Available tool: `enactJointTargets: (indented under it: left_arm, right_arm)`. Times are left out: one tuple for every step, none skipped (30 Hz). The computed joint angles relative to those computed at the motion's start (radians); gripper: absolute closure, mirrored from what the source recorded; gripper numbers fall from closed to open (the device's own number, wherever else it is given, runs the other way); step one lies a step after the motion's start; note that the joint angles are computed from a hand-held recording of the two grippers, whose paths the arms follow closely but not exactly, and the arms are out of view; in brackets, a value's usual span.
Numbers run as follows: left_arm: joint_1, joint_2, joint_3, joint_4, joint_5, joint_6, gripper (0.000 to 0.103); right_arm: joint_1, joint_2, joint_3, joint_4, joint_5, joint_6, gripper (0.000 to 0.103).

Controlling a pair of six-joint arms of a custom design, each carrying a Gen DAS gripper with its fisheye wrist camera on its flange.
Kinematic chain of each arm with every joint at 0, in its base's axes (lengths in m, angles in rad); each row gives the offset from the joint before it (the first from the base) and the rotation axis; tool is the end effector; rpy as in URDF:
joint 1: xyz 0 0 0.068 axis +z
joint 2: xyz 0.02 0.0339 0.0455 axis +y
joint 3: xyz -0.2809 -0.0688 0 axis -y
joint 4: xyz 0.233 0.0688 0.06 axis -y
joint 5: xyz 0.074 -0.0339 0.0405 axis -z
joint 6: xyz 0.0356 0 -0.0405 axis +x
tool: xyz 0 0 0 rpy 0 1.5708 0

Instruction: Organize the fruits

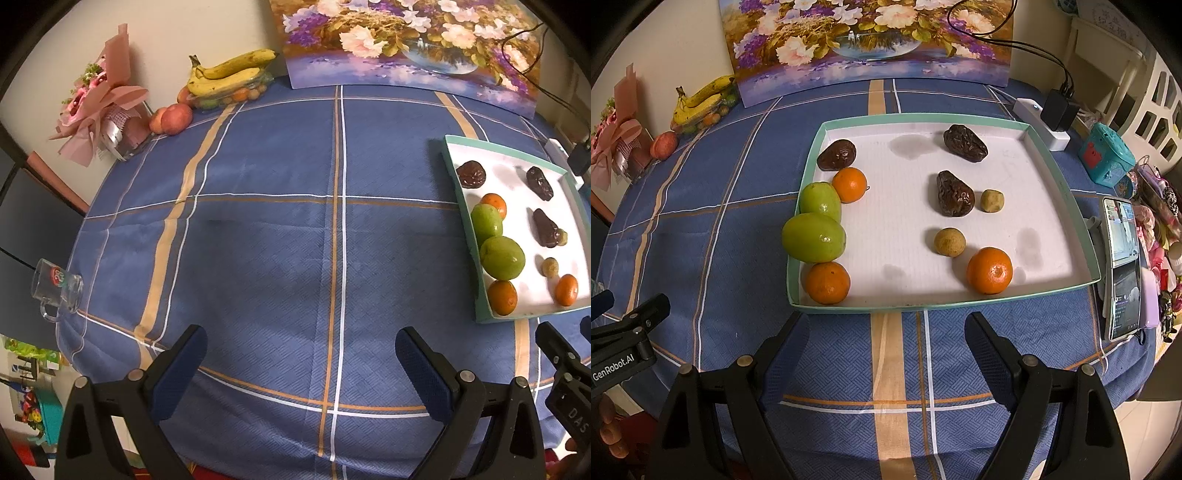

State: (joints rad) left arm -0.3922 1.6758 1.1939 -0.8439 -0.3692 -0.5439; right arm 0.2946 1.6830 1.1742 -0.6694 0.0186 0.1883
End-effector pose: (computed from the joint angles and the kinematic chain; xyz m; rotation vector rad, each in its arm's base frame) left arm 0.2911 -0.1065 0.2340 -0.2707 2.7303 0.3047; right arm 0.3122 0.0941 0.2303 -0.1412 2.7504 0.1061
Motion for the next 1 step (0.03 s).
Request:
enactJointTargets:
  left_arm:
    - [0.001, 0.002, 0.002, -0.001, 0.002, 0.001, 0.000]
  right_arm:
    - [0.000, 0.000, 0.000, 0.000, 0.000, 0.000, 0.016]
